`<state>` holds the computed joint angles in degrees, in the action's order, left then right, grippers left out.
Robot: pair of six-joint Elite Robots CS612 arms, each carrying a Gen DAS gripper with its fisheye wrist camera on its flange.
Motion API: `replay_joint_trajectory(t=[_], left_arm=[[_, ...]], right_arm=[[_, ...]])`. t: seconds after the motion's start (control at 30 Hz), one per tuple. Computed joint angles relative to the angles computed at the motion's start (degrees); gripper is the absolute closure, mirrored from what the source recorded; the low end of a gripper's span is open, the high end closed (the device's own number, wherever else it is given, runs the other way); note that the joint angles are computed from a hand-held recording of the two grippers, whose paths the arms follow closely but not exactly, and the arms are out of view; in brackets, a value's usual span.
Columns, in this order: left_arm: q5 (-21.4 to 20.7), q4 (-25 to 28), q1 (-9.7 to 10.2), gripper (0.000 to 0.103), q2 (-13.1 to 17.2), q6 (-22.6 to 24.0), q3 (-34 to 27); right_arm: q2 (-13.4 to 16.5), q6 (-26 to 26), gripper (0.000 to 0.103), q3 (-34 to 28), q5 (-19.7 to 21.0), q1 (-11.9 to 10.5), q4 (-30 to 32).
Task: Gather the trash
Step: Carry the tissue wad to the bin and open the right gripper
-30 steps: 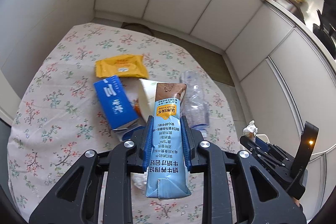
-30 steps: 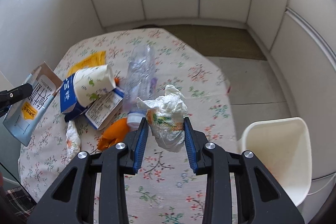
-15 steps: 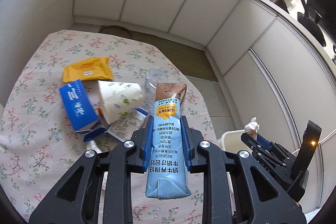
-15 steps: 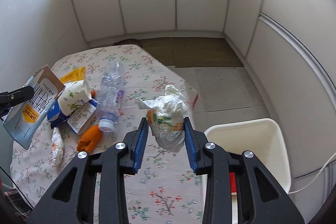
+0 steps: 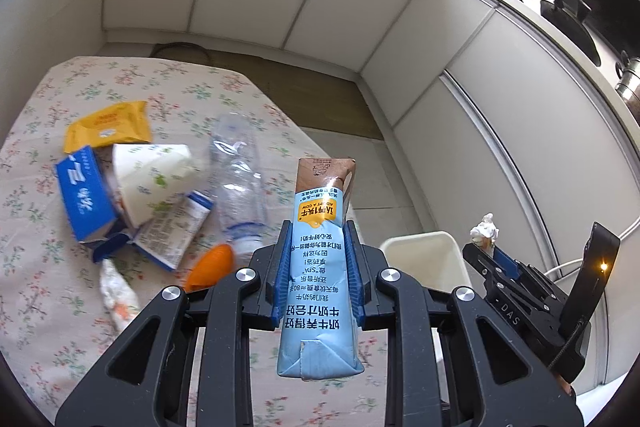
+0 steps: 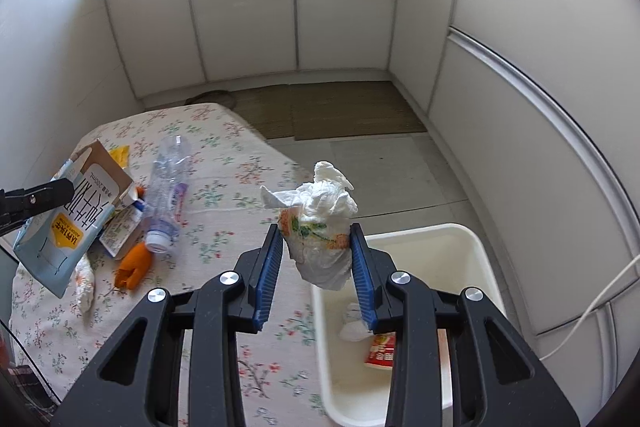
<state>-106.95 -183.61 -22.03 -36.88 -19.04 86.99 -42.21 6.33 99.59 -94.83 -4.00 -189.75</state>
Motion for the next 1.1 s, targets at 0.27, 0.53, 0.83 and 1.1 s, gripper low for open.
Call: replay_joint_trajectory(t=[0.27,0.53,0.83,1.1], left_arm=[[-1.17,-0.79,-1.74,0.079,0.23,0.19,-0.19],[-2.13,-0.13,-3.20,0.079,0.76,0.23,-0.37],[-3.01,1.07,-5.21,0.079,1.37,-0.64,-1.04],[-2.98,3.04,-7.35,0.079,1.62,0.57,-2.56]], right_arm=[[-0.98,1.55,0.069,2.30,-3.06,-1.49,-1.17],[-1.64,5.44,0.069,4.07,-4.73,-3.81,-0.51],[-2.22,8.37,0.067,5.91,-5.22,-5.98,-0.10],[-3.06,12.80,0.046,8.10,-3.64,-8.50,-2.56]])
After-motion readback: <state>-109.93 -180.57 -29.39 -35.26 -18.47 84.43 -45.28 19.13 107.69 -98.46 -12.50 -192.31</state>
